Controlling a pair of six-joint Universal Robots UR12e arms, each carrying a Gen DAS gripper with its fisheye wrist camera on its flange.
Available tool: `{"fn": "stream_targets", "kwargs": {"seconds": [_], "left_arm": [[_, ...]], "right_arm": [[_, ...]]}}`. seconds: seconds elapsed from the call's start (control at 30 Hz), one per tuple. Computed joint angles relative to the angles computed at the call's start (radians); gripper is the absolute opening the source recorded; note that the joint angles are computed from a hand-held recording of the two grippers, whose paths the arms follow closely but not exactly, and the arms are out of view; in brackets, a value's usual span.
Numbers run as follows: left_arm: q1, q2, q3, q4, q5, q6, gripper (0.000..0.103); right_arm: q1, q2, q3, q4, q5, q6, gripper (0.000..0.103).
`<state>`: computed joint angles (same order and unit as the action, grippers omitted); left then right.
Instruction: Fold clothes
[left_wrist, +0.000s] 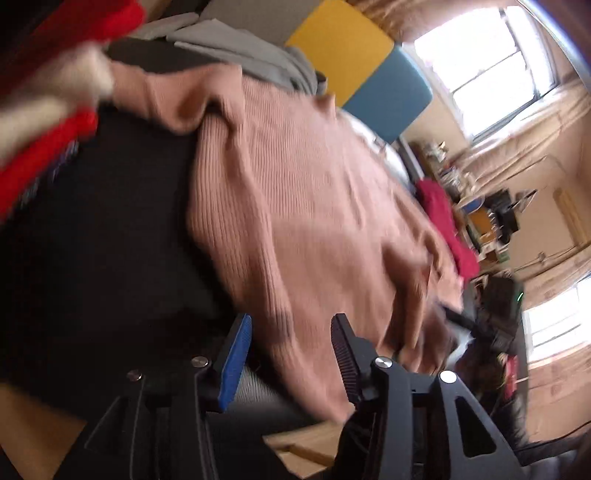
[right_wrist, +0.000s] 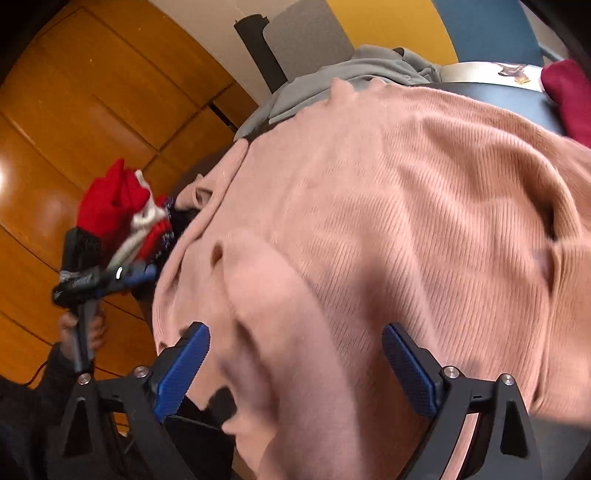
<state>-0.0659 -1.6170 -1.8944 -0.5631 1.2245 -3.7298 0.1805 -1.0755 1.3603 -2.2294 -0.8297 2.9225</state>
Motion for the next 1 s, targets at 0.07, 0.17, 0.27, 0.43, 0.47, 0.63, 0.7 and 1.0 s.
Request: {"fn": "stream_targets", "kwargs": {"seconds": [0.07, 0.17, 0.27, 0.43, 0.47, 0.63, 0.7, 1.0], "left_arm": [[-0.03, -0.01, 0.005, -0.022, 0.047, -0.011, 0.046], [-0.077, -0.035, 0.027, -0.029, 0.168, -0.027, 0.044], [-0.068, -0.033, 0.036, -0.043, 0.159, -0.063, 0.009], [0.02, 0.037, -0.019, 0.035, 0.009, -0.113, 0.005], [0.039, 0.056, -0.029, 0.051, -0.015, -0.117, 0.005], [0.073, 0.135, 0.005, -0.15, 0.091, -0.018, 0.006], [0.08, 0.147, 0.02, -0.246, 0.126, 0.0, 0.009], [0.046, 0.1, 0.037, -0.159, 0.12, -0.013, 0.02]], "right_arm": [[0.01, -0.009, 0.018, -0.023, -0.025, 0.002, 0.096], [0.026, -0.014, 0.024, -0.017, -0.054, -0.027, 0.096], [0.037, -0.031, 0.04, -0.006, -0.079, -0.081, 0.096], [0.026, -0.065, 0.058, 0.119, -0.017, -0.213, 0.096], [0.019, -0.073, 0.058, 0.181, 0.018, -0.261, 0.096], [-0.006, -0.1, 0.046, 0.483, 0.11, -0.496, 0.096], [-0.014, -0.107, 0.057, 0.5, 0.092, -0.473, 0.096], [-0.047, -0.129, 0.137, 0.091, 0.092, -0.112, 0.098]]}}
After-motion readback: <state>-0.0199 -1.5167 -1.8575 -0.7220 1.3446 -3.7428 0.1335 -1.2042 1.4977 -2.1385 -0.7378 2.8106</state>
